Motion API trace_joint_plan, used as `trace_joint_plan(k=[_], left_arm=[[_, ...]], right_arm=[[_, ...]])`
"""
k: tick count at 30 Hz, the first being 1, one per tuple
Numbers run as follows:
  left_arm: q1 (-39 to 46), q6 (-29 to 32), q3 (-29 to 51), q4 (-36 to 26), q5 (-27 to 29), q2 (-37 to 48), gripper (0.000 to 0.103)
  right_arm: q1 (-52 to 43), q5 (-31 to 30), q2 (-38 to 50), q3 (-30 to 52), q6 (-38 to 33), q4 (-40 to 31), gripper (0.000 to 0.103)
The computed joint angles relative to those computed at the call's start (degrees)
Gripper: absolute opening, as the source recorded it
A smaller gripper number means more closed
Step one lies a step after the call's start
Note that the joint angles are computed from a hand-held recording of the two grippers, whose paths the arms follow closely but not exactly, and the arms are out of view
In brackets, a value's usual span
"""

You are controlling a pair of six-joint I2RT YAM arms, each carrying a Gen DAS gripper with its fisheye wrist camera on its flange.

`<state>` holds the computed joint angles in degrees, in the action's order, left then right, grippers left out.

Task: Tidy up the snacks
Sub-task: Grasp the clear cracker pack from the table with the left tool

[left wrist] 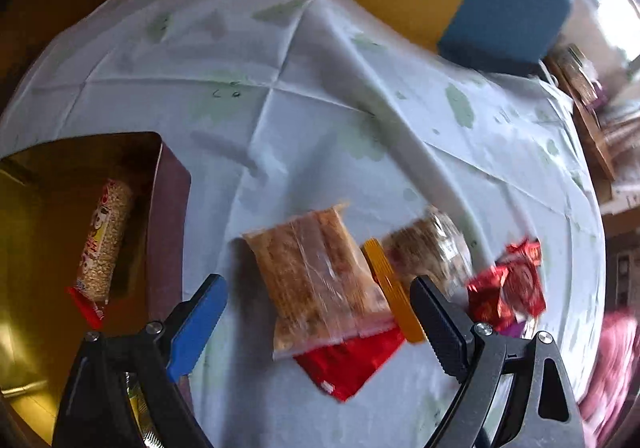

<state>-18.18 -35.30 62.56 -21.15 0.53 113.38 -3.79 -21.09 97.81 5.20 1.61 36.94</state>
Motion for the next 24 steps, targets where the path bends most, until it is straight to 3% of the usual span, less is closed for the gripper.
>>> trace_joint_plan(k=[3, 5, 8, 12, 17, 21, 24], left_arm=[[0.5, -1.4, 1.2, 0.3, -0.2, 2.4, 0.089], [0.1, -1.5, 2.1, 0.4, -1.6, 3.9, 0.073], [-0.7, -1.3, 2.1, 1.1, -2.7, 4.9, 0.06], [-2.8, 0.7, -3.7, 5.3, -5.2, 0.9, 0.059], [-8.3, 3.4, -16.8, 13.5, -7.7, -7.5, 0.059], [-12.8, 3.0, -26.2, 17.3, -7.7, -13.9, 0.059], [-18.7, 1.4, -33.3, 20.6, -11.0, -18.5, 0.059]], right_arm=[[-0.4, -0.3, 1.1, 0.2, 0.0, 0.7, 0.037], [-0.7, -0.2, 2.2, 0.5, 0.0, 1.1, 0.037], [-0.7, -0.2, 2.6, 0.5, -0.2, 1.5, 0.037], [-1.1, -0.5, 3.1, 0.7, 0.0, 1.6, 0.037], [-1.4, -0.6, 3.0, 1.3, 1.1, 0.6, 0.037], [-0.2, 0.9, 2.7, 1.0, 2.3, 0.8, 0.037], [1.0, 2.3, 2.5, 1.3, 3.0, 0.2, 0.037]])
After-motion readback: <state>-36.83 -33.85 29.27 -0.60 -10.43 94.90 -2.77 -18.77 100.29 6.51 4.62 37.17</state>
